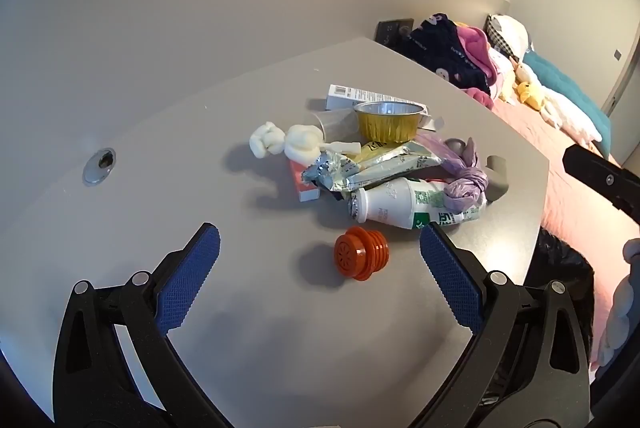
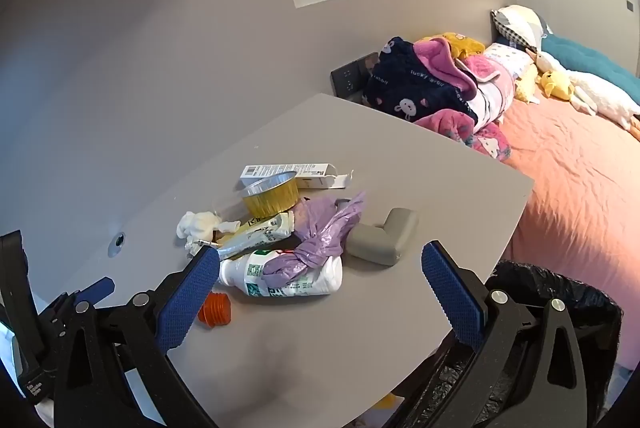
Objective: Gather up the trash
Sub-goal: 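Move the left tool toward the orange bottle cap on the table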
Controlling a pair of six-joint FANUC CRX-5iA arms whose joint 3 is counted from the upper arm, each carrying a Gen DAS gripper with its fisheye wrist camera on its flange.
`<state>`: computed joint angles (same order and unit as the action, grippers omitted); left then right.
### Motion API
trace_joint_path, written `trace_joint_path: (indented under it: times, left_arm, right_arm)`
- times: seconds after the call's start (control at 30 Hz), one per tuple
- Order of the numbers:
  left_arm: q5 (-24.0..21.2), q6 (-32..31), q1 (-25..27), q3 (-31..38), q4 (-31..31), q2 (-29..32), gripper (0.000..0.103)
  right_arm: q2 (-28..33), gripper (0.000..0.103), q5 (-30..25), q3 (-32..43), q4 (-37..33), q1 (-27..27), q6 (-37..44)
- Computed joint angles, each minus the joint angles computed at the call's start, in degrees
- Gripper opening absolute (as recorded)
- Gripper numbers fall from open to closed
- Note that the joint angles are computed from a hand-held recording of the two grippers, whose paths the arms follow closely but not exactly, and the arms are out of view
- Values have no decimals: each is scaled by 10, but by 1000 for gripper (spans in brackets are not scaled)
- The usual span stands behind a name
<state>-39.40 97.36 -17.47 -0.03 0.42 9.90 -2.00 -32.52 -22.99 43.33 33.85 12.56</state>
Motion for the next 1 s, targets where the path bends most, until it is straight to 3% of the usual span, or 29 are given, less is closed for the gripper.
trace_joint_path:
  times: [0.13,1.0]
  left_arm:
    - [-13,15,-6,13,-23,4,97]
    - [0,-10,-7,-2,-6,-1,97]
  right_arm:
    - [0,101,-6,5,-11,1,11]
    - [-6,101,-8,-3,9,1,-14]
